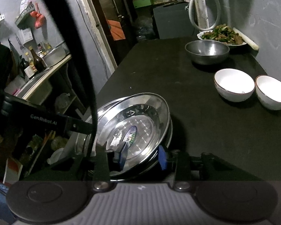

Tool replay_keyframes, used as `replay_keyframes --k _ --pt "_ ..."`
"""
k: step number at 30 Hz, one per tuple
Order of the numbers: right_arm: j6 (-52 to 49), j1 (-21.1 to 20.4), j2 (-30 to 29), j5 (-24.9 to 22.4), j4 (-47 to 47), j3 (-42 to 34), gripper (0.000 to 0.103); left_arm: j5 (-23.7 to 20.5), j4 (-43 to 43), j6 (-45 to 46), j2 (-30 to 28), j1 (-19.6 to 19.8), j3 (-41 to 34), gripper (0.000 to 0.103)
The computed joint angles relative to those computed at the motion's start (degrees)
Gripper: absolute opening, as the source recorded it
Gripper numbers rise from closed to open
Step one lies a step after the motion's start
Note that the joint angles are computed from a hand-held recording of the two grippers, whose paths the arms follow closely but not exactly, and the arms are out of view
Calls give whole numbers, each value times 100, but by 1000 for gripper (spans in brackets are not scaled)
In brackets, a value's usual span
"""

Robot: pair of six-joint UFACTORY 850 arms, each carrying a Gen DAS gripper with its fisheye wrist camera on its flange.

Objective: Organize plates and bowls

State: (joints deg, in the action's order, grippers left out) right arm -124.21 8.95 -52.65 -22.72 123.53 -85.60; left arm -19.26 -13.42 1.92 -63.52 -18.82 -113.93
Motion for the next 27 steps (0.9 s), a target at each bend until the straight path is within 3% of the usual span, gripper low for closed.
replay_keyframes --k 5,12,15,20,22,27 --pt "-121 20 -20 99 177 -41 58 28 54 -14 -14 29 -62 48" --pt "-430 47 -43 106 611 -73 83 175 126 -83 18 77 -46 72" --pt "-489 67 -71 141 770 -115 90 250 147 -148 23 111 -45 83" --pt "-612 127 -129 251 1022 -213 97 369 3 -181 -33 203 -127 91" --pt "-847 158 -138 313 1323 -224 99 277 28 -331 -142 244 -312 99" --pt "-1211 211 -152 609 1967 -271 103 -182 -243 -267 -634 355 -1144 100"
